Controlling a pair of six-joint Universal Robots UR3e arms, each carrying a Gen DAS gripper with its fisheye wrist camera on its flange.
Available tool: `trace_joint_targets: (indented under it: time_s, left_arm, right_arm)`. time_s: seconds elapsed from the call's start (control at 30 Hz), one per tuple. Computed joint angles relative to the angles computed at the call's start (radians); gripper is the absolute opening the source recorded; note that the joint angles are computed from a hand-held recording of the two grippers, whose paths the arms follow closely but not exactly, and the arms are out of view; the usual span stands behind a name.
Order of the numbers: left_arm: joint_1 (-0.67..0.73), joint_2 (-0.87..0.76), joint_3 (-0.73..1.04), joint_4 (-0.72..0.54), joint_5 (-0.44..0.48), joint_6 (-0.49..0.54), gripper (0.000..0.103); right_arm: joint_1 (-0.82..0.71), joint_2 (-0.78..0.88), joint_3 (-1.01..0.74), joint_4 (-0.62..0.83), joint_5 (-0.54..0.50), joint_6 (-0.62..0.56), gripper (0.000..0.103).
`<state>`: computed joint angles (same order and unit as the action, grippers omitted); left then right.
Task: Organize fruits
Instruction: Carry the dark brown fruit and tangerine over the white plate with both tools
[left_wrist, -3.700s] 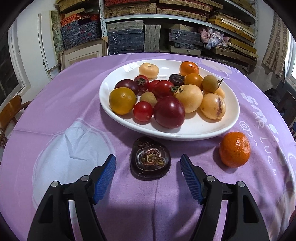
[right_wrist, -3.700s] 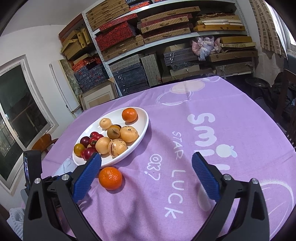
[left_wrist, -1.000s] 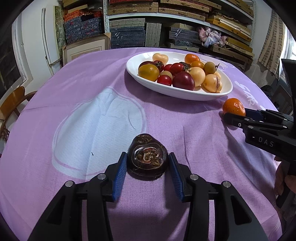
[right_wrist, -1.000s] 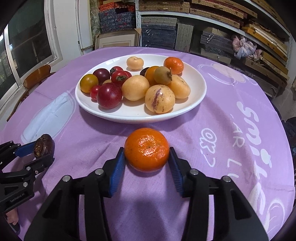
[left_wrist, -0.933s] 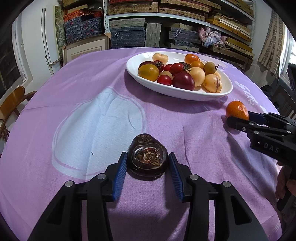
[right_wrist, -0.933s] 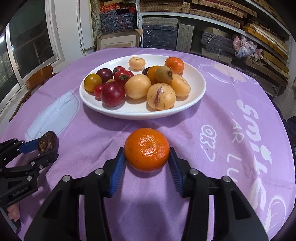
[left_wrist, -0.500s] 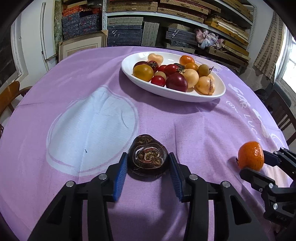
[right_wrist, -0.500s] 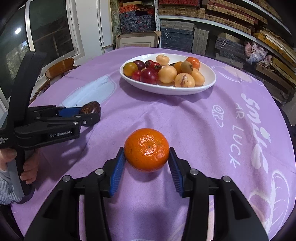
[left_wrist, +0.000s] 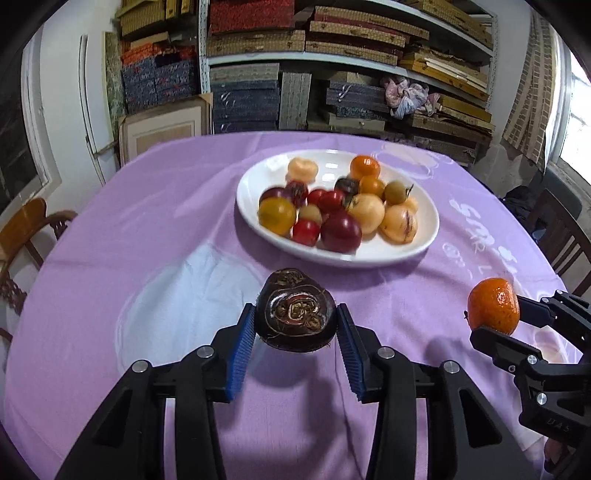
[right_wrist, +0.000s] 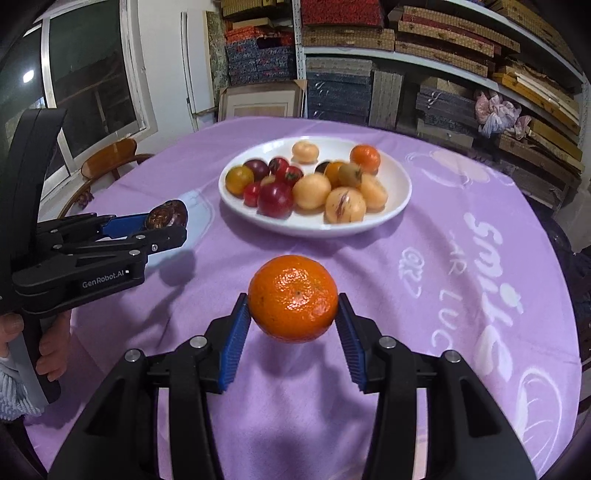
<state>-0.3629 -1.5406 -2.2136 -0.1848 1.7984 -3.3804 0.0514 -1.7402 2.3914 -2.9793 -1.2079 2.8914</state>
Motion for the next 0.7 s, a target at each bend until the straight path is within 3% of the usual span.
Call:
trace_joint_targets:
  time_s: [0.13, 0.27, 0.5, 0.7]
  left_arm:
    - [0.008, -0.023, 0.22, -0.115, 0.033, 0.042, 0.044]
    - [0.033, -0.109, 0.465, -0.22, 0.046, 0.064, 0.044]
    - [0.072, -0.357, 0.8, -0.34, 0.058, 0.07, 0.044]
    - [0.134, -0.546, 0.929, -0.375, -0.005, 0.049, 0.044]
  right_arm:
    - [-0.021, -0.033, -0.181, 0.102, 0.002, 0.021, 0.046]
    - [-0.025, 0.048, -0.431, 0.188, -0.004, 0.068, 0.046]
    - [0.053, 0.425, -0.852, 0.272, -0.104, 0.136, 0.046]
    - [0.109, 0.753, -1.17, 0.385, -0.153, 0.162, 0.046]
